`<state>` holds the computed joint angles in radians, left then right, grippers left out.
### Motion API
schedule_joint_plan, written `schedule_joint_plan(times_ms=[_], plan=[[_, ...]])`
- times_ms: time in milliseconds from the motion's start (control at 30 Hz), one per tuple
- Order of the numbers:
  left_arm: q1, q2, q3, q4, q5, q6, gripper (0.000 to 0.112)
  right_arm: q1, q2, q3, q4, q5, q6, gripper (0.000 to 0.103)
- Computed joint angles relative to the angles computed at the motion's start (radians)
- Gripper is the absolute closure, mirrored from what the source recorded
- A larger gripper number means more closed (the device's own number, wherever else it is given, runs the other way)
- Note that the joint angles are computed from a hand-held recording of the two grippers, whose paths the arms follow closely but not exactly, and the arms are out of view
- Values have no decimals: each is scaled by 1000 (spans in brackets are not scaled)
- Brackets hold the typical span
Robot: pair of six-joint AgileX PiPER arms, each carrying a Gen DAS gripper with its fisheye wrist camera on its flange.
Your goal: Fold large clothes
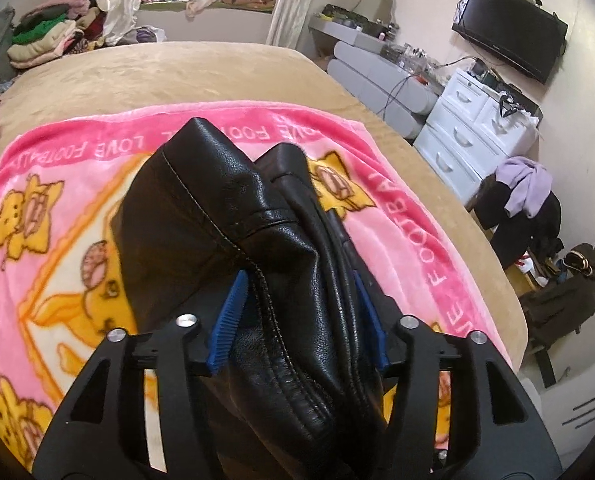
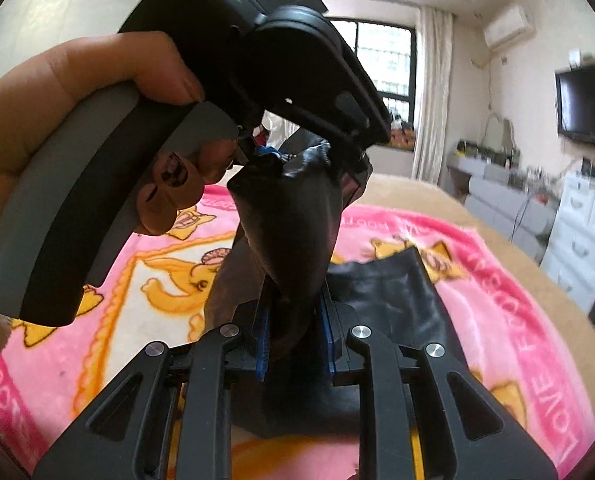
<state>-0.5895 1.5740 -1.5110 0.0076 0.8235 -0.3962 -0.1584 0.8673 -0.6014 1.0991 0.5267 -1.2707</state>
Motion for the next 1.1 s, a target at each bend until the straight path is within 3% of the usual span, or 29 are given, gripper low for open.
schedule_joint_plan(times_ms=[167, 267, 367, 500, 567, 667, 700, 733, 833, 900, 967, 1000, 1033, 1100], plan=[[-19, 48, -36, -59, -20, 0, 57, -186, 110, -4, 79, 175, -77, 84], [-17, 26, -12, -68, -49, 2, 50, -329, 215, -18, 111, 339, -78, 84], [15, -44, 93, -59, -109, 10, 44, -455, 301, -31, 131, 502, -76, 84], [79, -153, 342, 76, -207, -112, 42, -503, 393, -56, 133, 604, -13, 83], [148, -157, 446, -21, -254, -33, 42, -495, 434, -86, 121, 639, 43, 81], [203, -121, 541, -203, -307, 117, 42, -474, 448, -138, 96, 654, 123, 62], [206, -123, 566, -219, -333, 128, 42, -465, 429, -156, 78, 630, 161, 38], [201, -129, 577, -197, -348, 109, 42, -457, 414, -178, 74, 610, 190, 21], [205, -142, 581, -224, -349, 146, 42, -409, 438, -299, 38, 568, 283, 9], [203, -141, 573, -217, -341, 150, 42, -303, 492, -419, -90, 516, 404, 6], [193, -139, 565, -200, -335, 135, 42, -221, 520, -468, -173, 429, 466, 7], [195, -139, 565, -202, -334, 141, 42, -177, 540, -487, -197, 385, 469, 43], [195, -139, 563, -200, -332, 140, 42, -164, 550, -493, -182, 380, 442, 70], [220, -147, 557, -277, -322, 209, 42, -190, 542, -491, -72, 415, 338, 73]])
